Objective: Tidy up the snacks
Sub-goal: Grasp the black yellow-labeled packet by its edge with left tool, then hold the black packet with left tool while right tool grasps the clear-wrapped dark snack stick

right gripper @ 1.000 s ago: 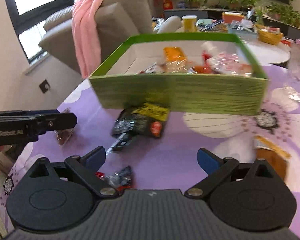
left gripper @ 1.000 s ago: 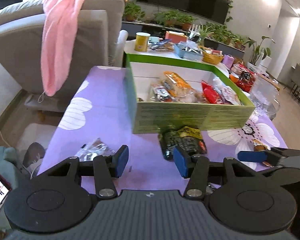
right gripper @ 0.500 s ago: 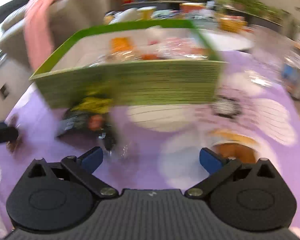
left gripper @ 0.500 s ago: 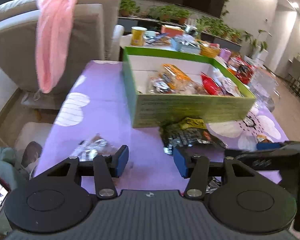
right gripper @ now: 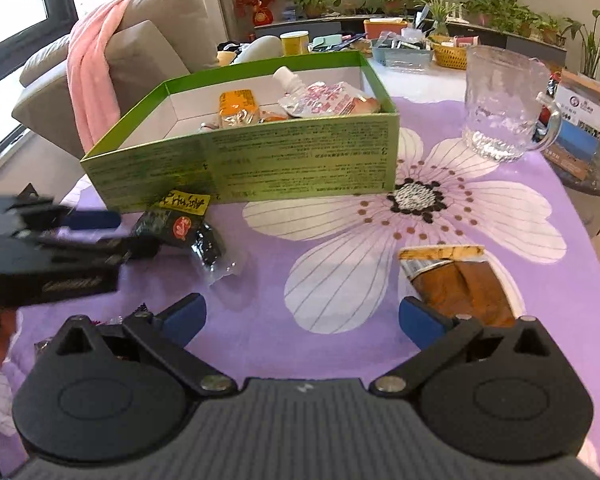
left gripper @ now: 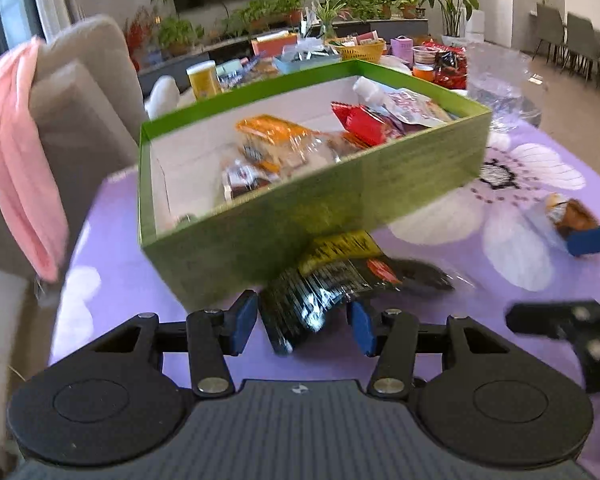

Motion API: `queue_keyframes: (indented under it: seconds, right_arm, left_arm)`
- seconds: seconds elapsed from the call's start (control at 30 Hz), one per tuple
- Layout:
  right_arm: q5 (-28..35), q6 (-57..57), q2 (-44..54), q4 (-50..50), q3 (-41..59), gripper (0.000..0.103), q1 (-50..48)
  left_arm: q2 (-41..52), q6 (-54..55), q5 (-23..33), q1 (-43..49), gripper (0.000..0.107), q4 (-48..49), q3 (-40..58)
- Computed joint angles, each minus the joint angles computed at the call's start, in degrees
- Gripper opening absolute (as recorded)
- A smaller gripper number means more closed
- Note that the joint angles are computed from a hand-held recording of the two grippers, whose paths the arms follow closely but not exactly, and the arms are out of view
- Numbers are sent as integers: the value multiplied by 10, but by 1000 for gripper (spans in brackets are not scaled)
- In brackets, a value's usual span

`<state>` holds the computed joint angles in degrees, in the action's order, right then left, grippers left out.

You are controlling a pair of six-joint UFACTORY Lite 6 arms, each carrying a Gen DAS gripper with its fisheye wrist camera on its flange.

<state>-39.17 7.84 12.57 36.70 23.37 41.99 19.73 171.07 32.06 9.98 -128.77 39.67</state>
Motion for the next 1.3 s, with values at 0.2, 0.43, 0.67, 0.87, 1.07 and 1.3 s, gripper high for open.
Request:
queue_keyframes:
  seconds: [0.2,0.43,0.67,0.87,1.07,1.3]
  right_arm:
    - [-7,13,25,-10,15,85,13]
    - [-12,-9,68,-12,63,85,18]
    - [-41,-239,140,166,146,84,20]
    - [-34,-155,9,100,50,85,-8]
    - [15,141,54,-189,85,85,-46]
    - [89,139,106,-144,189,85,-45]
  left_arm:
    - [31,-266,85,89,6,199,61]
    - [24,-465,168,191,6,394,92]
    - [16,-486,188,230,7,430,85]
    - [12,-489,210,238,7,436,86]
    - [9,-490,229,261,7,445,83]
    - [23,-498,262,298,7,453,109]
